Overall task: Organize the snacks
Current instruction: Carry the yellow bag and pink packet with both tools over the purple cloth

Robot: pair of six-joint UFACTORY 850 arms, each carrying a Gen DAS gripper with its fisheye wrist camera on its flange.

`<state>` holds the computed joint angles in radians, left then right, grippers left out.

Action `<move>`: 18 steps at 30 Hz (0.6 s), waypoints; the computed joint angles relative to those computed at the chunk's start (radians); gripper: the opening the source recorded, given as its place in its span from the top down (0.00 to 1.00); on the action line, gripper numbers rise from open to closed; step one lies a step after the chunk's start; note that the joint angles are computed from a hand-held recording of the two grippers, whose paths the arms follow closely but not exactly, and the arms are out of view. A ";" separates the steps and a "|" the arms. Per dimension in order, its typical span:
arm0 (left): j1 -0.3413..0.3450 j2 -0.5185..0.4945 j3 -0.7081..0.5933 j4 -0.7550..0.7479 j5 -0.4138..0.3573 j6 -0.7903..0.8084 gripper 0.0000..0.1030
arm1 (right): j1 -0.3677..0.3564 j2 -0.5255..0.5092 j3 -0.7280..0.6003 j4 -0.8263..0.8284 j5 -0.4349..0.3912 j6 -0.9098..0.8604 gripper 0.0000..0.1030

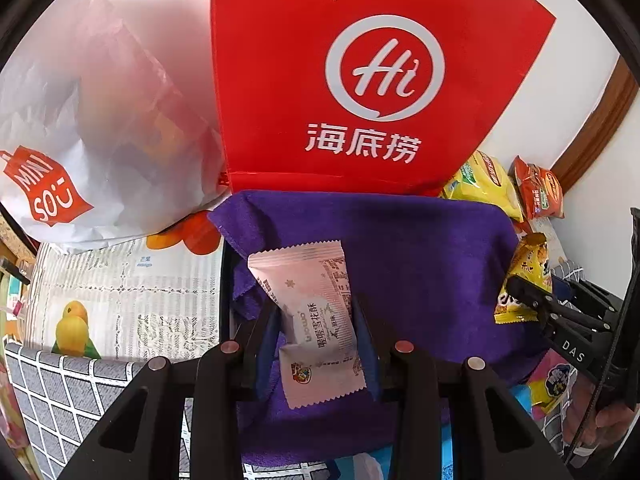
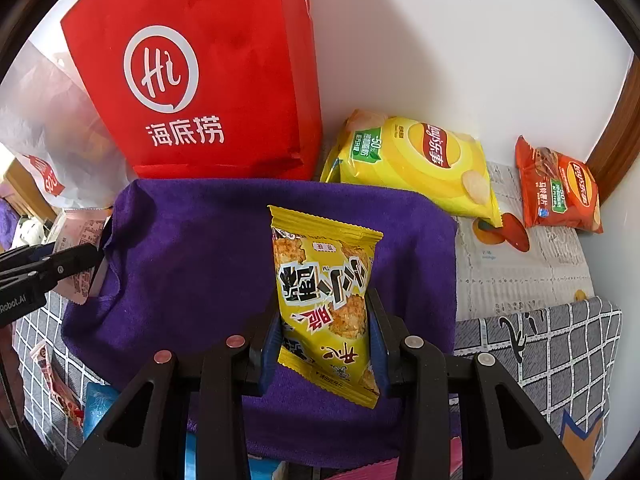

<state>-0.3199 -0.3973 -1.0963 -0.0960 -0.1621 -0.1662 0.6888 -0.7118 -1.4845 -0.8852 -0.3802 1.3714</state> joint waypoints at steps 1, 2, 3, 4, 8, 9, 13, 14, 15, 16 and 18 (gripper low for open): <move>0.001 -0.002 -0.001 -0.004 -0.001 0.002 0.67 | 0.001 -0.001 -0.002 0.004 -0.001 -0.004 0.63; 0.002 -0.003 -0.001 -0.016 -0.001 0.014 0.67 | 0.001 -0.002 -0.003 0.002 -0.001 -0.003 0.63; 0.003 -0.006 -0.003 -0.049 -0.002 0.046 0.67 | 0.001 -0.003 -0.003 0.001 -0.001 -0.002 0.63; 0.004 -0.008 -0.004 -0.082 -0.005 0.079 0.67 | 0.000 -0.004 -0.004 0.007 0.001 -0.009 0.63; 0.002 -0.022 -0.015 -0.102 -0.022 0.101 0.67 | 0.000 -0.008 -0.008 0.033 0.000 -0.038 0.63; 0.001 -0.025 -0.017 -0.087 -0.025 0.088 0.67 | -0.001 -0.009 -0.008 0.040 0.000 -0.044 0.63; -0.003 -0.032 -0.024 -0.060 -0.033 0.063 0.67 | -0.002 -0.014 -0.014 0.067 -0.006 -0.071 0.63; -0.004 -0.036 -0.027 -0.050 -0.036 0.054 0.67 | -0.002 -0.017 -0.018 0.073 -0.013 -0.079 0.63; -0.004 -0.039 -0.029 -0.043 -0.039 0.049 0.67 | -0.002 -0.020 -0.021 0.076 -0.019 -0.083 0.63; -0.005 -0.043 -0.033 -0.034 -0.043 0.043 0.67 | -0.002 -0.023 -0.025 0.084 -0.023 -0.090 0.63; -0.006 -0.054 -0.042 0.003 -0.052 0.006 0.67 | -0.003 -0.030 -0.032 0.106 -0.026 -0.112 0.63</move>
